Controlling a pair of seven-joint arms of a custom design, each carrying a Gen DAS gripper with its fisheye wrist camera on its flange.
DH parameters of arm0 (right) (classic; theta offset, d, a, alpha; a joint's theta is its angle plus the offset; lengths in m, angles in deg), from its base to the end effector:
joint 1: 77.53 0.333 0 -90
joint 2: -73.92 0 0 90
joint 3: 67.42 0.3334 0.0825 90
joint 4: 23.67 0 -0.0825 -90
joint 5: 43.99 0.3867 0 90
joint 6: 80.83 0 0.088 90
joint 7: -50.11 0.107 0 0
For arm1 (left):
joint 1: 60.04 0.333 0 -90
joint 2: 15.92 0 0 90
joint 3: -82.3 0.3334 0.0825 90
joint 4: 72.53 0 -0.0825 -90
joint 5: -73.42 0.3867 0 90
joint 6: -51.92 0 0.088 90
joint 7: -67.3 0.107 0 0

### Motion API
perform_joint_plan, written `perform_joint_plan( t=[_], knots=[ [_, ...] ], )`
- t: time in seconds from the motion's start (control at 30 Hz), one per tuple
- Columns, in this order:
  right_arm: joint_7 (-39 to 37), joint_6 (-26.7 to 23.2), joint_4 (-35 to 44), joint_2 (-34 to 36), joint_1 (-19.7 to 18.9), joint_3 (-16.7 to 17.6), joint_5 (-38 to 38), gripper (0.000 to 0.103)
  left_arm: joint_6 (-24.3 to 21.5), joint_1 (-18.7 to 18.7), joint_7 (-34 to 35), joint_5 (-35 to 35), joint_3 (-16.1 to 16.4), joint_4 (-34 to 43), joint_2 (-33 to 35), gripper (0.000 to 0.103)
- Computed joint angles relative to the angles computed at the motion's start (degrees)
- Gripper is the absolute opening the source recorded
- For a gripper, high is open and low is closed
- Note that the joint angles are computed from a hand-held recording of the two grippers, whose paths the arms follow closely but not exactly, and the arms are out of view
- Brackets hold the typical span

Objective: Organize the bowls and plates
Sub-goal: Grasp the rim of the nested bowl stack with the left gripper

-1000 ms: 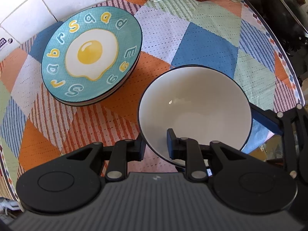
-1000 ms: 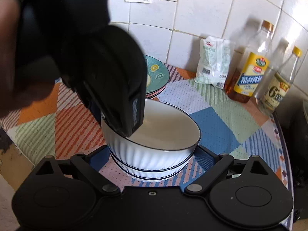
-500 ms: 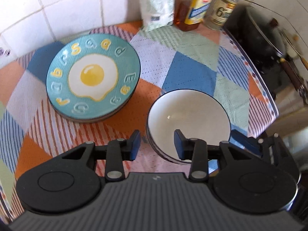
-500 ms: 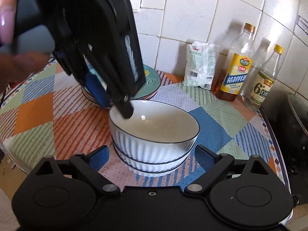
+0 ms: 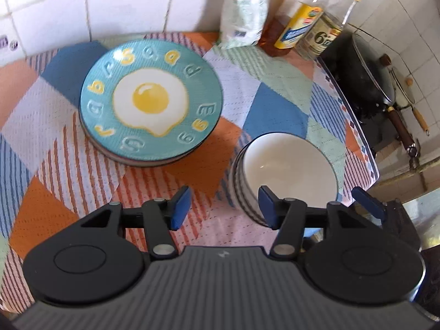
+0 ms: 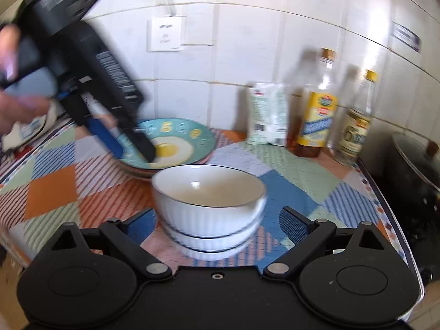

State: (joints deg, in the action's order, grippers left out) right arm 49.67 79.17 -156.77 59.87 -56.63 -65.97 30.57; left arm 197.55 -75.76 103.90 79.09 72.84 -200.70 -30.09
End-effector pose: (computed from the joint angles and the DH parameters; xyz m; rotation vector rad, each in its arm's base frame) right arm 0.4766 0.1487 0.5083 -2.0462 0.7553 -0.4987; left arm 0.4647 -0.2266 0.5476 -2.4056 1.5601 -0.7837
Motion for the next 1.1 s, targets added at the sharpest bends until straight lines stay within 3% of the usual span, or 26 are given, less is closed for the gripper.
perform_joint_plan(
  t=[0.17, 0.27, 0.33, 0.43, 0.57, 0.8, 1.03, 1.1],
  knots=[
    [2.59, -5.09, 1.25, 3.48, -1.84, -0.95, -1.96, 0.098, 2.71, -0.34, -1.49, -4.27, 0.93, -2.17, 0.48, 0.053],
    [4.82, -5.96, 1.86, 5.95, -2.45, -0.16, -3.65, 0.098, 5.55, 0.42, -3.63, -2.47, 0.1, -3.08, 1.34, 0.057],
    [3.49, -6.65, 2.18, 7.58, -2.5, 0.26, -2.95, 0.098, 7.08, 0.31, -4.46, -3.26, 0.34, -3.49, 2.14, 0.057],
    [-2.72, -3.34, 2.73, 9.99, -1.84, 1.65, 2.08, 0.098, 9.34, 0.0, -5.77, -5.2, 0.59, -4.09, 2.84, 0.057],
    [-5.66, -3.65, 3.94, 11.51, -2.09, 2.31, 5.36, 0.098, 9.86, 0.61, -7.37, -2.08, -0.18, -3.83, 3.51, 0.057],
    [-7.11, -4.96, 6.73, 14.46, -2.8, 3.01, 7.13, 0.098, 17.18, -0.2, -3.8, -5.33, 0.65, -4.31, 7.19, 0.057],
    [-3.87, -5.73, 8.4, 16.23, -3.3, 3.77, 4.46, 0.099, 18.38, 0.31, 2.47, -10.02, -0.38, -2.04, 11.39, 0.055],
    [-3.27, -6.33, 8.63, 16.37, -3.53, 3.76, 3.53, 0.099, 15.85, 0.08, 9.12, -16.45, -0.48, -0.34, 12.2, 0.045]
  ],
)
